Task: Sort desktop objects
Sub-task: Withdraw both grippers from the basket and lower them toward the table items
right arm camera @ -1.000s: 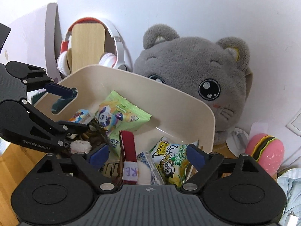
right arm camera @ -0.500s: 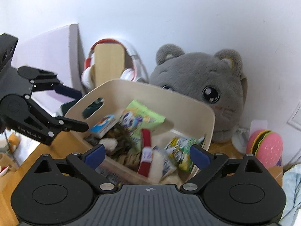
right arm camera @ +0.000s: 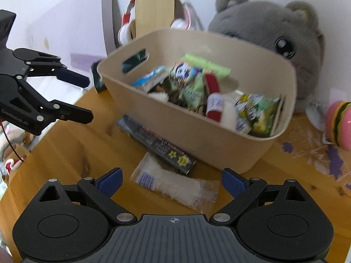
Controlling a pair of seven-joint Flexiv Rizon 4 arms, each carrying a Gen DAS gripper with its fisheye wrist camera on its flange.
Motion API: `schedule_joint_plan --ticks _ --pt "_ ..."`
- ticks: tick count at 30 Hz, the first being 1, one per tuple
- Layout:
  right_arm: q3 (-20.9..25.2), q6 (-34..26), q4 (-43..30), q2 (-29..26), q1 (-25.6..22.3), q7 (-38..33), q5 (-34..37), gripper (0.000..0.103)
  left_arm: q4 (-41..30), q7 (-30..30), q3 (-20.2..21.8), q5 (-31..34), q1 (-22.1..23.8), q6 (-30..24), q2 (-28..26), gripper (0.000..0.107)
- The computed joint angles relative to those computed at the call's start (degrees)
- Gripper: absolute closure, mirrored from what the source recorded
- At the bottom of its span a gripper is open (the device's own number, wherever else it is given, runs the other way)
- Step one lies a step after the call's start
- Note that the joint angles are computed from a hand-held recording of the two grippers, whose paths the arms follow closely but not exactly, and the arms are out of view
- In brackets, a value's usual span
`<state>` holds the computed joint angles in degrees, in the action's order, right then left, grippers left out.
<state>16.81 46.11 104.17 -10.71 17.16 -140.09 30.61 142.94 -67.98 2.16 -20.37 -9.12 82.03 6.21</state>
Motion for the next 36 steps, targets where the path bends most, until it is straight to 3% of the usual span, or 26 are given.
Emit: schedule_joint_plan --ticks 4,7,18,25,29,32,36 --pt "0.36 2.32 0.72 -1.89 1.20 1.60 -1.25 0.005 0.40 -8.74 -0.83 6.72 3.34 -0.12 -1.40 0.033" --pt "1.01 4.81 0.38 -3.95 1.97 2.18 -2.39 0.005 0.97 -10.38 -0.52 6.38 3.33 0.53 -2.44 0.033" --pt "3.44 1.95 -2.26 -8.96 2.05 2.34 -5.55 0.003 2.29 -10.28 0.44 5.17 3.89 1.74 -2.78 0.033" --pt "5.16 -6.72 -3.26 -7.92 0.35 -1.66 -1.90 0.004 3.32 -9.94 0.57 -0.91 2.52 2.67 -2.44 0.033" --pt "4.65 -12.23 -3.42 -6.98 0.34 -3.93 0.06 0.004 2.80 -12.83 -0.10 -0.64 2.62 3.52 -3.33 0.033" --pt "4.03 -14.89 -3.19 -6.19 0.37 -5.36 1.50 0.004 2.18 -7.26 -0.68 -5.22 0.85 4.20 -4.78 0.032" --pt "3.09 -11.64 -0.88 -4.32 1.11 -6.75 2.04 0.004 -0.43 -5.96 -0.86 3.79 2.56 2.50 -6.15 0.032"
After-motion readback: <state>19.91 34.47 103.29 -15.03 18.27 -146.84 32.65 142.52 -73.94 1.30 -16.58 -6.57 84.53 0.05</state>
